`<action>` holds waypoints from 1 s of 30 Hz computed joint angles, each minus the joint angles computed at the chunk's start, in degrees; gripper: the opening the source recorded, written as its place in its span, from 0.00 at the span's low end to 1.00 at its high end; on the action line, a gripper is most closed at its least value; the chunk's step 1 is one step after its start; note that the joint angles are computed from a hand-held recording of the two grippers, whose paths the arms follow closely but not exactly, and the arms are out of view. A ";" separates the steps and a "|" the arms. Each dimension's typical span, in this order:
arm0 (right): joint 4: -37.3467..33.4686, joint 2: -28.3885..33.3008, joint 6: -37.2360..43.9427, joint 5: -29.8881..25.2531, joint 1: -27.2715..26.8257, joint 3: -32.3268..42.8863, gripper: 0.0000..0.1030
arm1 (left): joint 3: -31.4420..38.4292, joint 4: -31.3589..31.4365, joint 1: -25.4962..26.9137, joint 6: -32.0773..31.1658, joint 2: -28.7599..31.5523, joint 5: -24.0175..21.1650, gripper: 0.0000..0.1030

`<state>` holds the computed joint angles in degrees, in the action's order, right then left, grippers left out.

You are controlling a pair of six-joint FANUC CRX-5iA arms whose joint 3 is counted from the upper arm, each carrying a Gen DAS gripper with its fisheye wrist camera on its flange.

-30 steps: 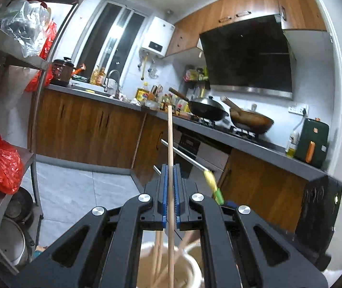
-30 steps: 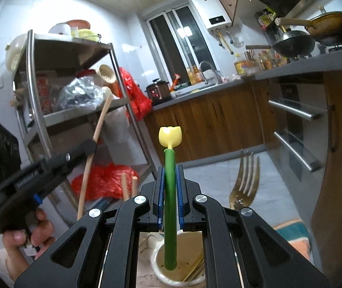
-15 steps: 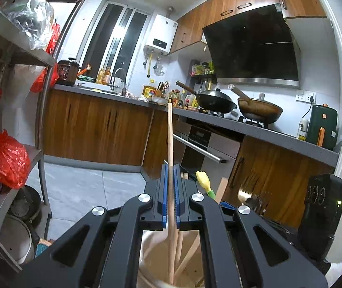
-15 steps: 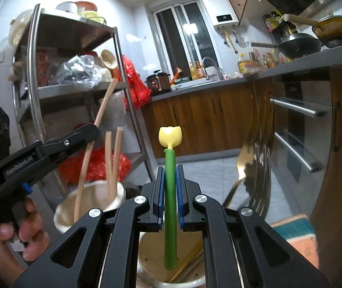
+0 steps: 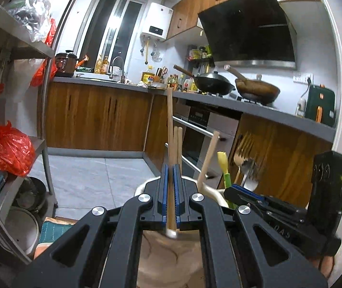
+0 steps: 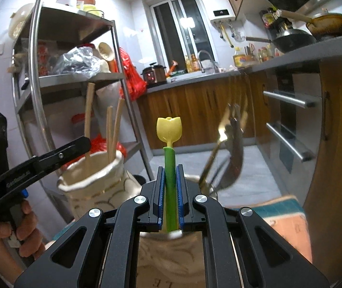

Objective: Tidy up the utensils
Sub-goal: 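Release the chopstick into the tall cup while the right tool releases the spoon into the short cup, then lower both open tools back toward the remaining utensils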

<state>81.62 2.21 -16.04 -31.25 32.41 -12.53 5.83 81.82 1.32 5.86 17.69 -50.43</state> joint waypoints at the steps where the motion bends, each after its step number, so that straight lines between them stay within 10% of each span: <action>1: -0.67 -0.16 0.37 0.00 0.14 -0.13 0.10 | -0.29 -0.20 -0.07 -0.31 -0.28 0.55 0.04; 7: -0.24 -1.63 0.71 -1.26 1.31 -1.09 0.25 | -0.87 -1.85 0.53 0.56 -1.31 0.79 0.05; 13: 3.35 -4.66 -0.22 -6.22 4.04 -3.30 0.37 | -3.57 -0.22 1.48 -1.28 -4.02 2.00 0.35; 20: -1.77 -7.57 4.89 -14.19 9.27 -4.32 0.75 | -7.47 -2.40 4.30 -1.19 -7.96 2.04 0.60; 30: -9.16 -9.60 10.06 -22.98 16.35 -3.22 0.87 | -11.63 -8.03 7.94 2.08 -13.18 1.77 0.89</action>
